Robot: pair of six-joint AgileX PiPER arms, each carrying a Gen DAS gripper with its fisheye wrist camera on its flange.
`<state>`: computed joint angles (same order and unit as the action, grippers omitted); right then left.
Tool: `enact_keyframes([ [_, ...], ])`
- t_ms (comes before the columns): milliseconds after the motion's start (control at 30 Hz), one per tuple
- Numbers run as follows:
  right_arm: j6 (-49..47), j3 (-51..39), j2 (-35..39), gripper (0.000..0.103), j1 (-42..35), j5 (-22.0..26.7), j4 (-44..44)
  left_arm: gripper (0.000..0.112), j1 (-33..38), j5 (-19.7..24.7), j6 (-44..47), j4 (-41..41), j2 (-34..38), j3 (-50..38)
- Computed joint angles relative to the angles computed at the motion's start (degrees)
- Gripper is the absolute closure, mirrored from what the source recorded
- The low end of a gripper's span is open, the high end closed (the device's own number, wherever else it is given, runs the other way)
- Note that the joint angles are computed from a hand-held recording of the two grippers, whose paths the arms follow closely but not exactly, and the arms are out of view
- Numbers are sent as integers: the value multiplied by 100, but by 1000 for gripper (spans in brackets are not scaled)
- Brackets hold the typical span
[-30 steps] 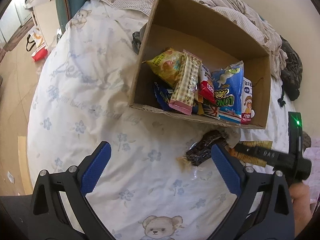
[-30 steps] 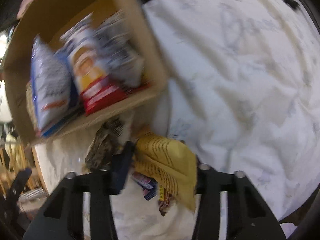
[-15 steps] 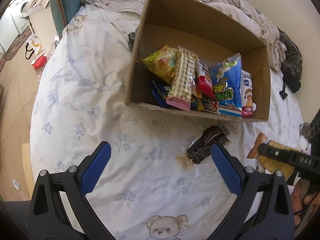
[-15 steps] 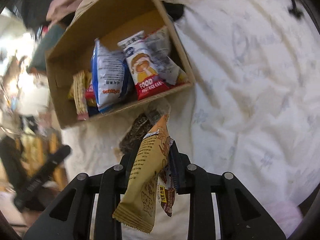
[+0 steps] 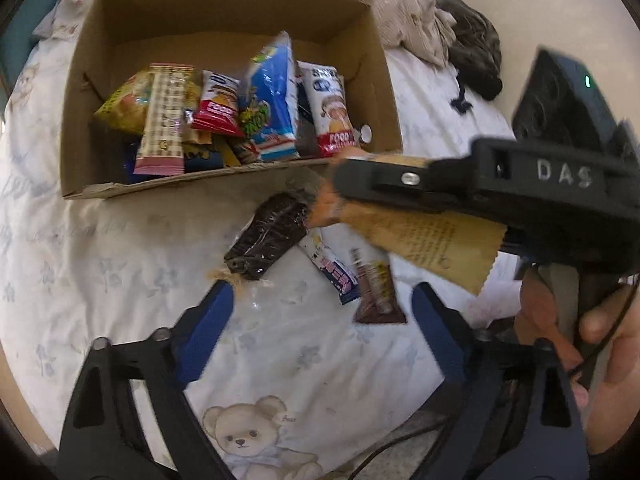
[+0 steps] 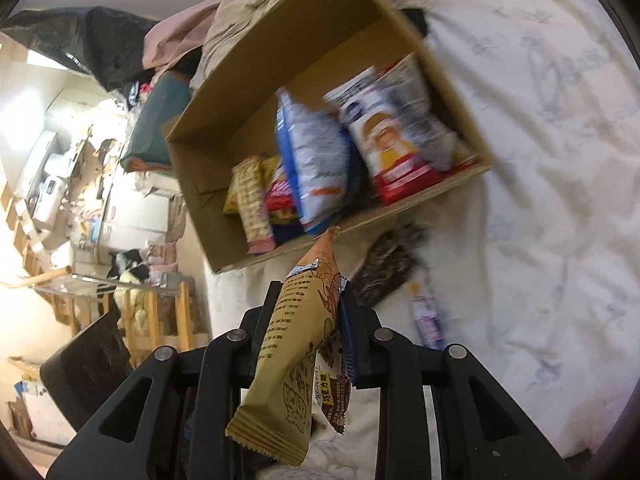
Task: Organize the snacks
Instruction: 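Grasp the yellow wafer bag with the right tool while the left tool grasps the white chocolate bar, then carry both snacks over the box and open both tools to drop them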
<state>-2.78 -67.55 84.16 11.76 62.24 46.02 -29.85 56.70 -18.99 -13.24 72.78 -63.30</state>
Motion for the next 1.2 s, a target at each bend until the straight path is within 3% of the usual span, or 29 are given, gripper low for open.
enact_keyframes([
  [133, 23, -57, 175, 75, 331, -33, 325, 62, 271, -130, 251, -300, -3, 215],
  [167, 7, -53, 195, 76, 356, -3, 368, 73, 347, -158, 336, -391, -12, 263],
  [200, 0, -66, 212, 76, 391, 7, 375, 93, 357, -190, 442, -474, -48, 331],
  [233, -14, -68, 176, 76, 409, 11, 326, 97, 381, -160, 639, -586, -24, 330],
  [467, -63, -130, 31, 77, 382, -41, 276, 98, 500, -51, 752, -752, -263, 313],
  [700, -140, -200, -260, 79, 2, -158, 324, 98, 623, 196, -29, -37, -483, 266],
  [867, -79, -471, -429, 79, -250, -292, 233, 98, 836, 440, -530, 803, -774, -269],
  [1033, -39, -946, -235, 79, -340, -293, 180, 98, 1309, 700, -480, 968, -499, -905],
  [1200, 233, -1421, 101, 79, -199, -447, -259, 98, 1522, 680, -280, 1030, -159, -1216],
])
